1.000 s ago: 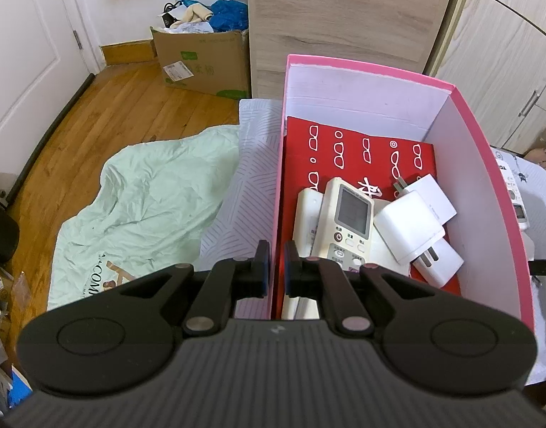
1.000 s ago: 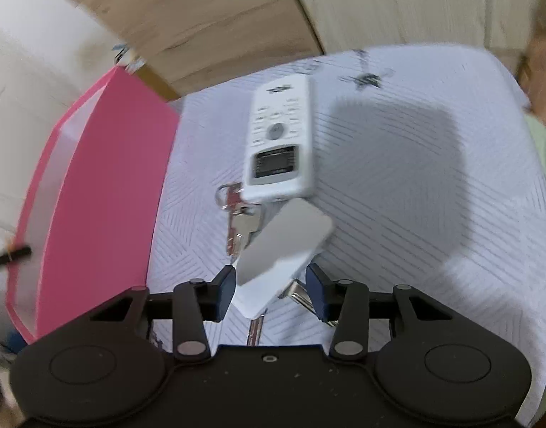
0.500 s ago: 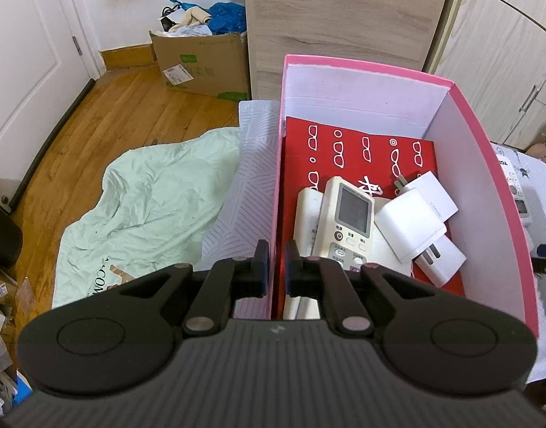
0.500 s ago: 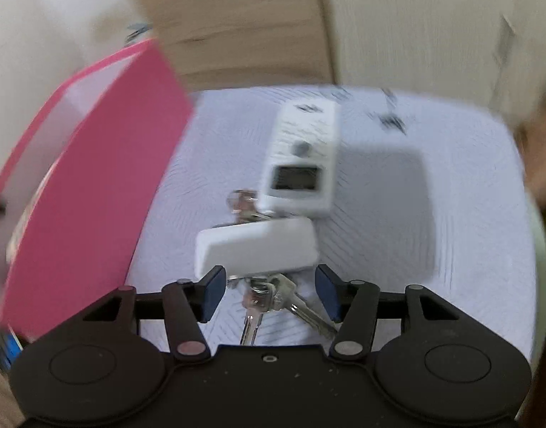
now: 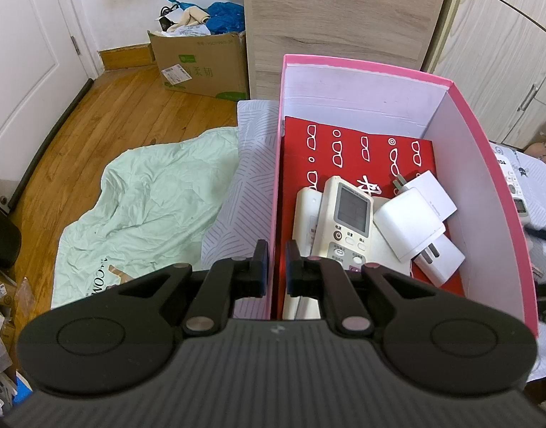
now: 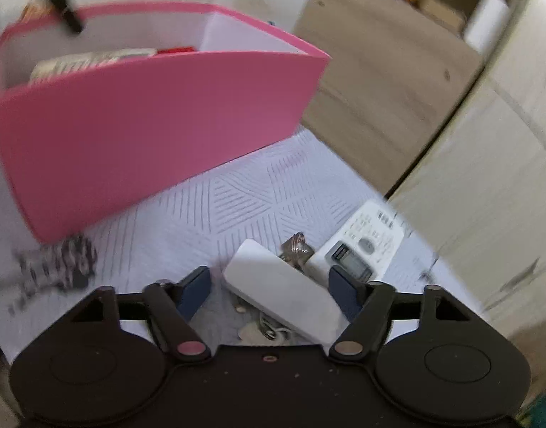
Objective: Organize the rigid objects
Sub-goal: 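Carry the white power bank into the pink box and release it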
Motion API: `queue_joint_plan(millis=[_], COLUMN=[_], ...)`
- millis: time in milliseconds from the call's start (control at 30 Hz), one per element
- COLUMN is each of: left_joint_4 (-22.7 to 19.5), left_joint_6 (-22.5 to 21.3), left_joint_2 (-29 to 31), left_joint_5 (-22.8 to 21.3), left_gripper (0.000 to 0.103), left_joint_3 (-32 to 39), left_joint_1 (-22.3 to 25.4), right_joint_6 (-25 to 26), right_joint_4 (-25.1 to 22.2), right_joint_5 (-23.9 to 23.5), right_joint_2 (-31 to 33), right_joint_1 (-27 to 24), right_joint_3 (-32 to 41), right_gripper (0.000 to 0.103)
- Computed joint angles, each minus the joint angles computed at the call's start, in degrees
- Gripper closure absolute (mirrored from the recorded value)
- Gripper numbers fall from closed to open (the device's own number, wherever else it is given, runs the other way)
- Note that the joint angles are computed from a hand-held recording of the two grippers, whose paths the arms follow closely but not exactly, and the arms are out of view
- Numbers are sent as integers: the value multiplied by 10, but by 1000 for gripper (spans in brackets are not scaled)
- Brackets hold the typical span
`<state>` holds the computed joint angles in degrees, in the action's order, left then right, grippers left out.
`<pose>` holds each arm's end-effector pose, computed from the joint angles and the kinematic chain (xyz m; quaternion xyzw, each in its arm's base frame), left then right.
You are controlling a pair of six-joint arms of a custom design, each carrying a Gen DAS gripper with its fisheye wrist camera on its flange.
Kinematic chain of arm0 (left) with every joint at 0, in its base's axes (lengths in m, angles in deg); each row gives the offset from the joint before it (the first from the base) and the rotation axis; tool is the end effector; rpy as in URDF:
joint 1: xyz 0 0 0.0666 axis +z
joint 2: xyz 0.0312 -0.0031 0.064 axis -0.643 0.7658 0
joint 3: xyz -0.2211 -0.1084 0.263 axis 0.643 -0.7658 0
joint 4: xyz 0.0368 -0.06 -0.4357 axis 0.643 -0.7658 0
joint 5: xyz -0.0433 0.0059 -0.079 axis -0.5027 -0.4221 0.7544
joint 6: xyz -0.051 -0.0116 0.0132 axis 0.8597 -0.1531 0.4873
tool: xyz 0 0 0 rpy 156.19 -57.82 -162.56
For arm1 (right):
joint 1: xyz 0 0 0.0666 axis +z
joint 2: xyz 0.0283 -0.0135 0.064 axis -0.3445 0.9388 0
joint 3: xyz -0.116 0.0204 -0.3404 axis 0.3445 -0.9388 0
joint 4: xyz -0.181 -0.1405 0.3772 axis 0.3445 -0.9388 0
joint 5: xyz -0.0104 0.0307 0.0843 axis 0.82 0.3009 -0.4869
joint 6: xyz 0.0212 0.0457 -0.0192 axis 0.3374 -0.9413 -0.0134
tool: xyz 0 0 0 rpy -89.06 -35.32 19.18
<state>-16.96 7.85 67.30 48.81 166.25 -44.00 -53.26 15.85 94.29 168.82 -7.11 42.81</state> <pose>0.6618 -0.0508 0.4183 0.1177 0.9500 -0.0460 0.2855 0.5470 0.1229 0.3560 -0.1813 0.9190 -0.0367 0.3481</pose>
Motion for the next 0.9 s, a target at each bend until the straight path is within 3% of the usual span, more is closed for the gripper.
queue_joint_plan(millis=[100, 333, 600, 800, 900], left_joint_4=[0, 0, 1, 1, 1], left_joint_6=[0, -1, -1, -2, -1], left_joint_2=[0, -1, -1, -1, -1], left_joint_5=[2, 2, 1, 1, 1], left_gripper=[96, 96, 96, 95, 95], left_joint_3=[0, -2, -2, -2, -1], left_joint_1=[0, 0, 0, 0, 0], right_joint_6=[3, -54, -168, -312, -310], right_joint_4=[17, 35, 46, 49, 57], right_joint_5=[17, 59, 40, -20, -14], right_joint_2=[-7, -26, -41, -47, -52], right_joint_1=[5, 11, -24, -65, -63], right_joint_3=[-3, 0, 0, -1, -3], right_gripper=[79, 92, 96, 96, 96])
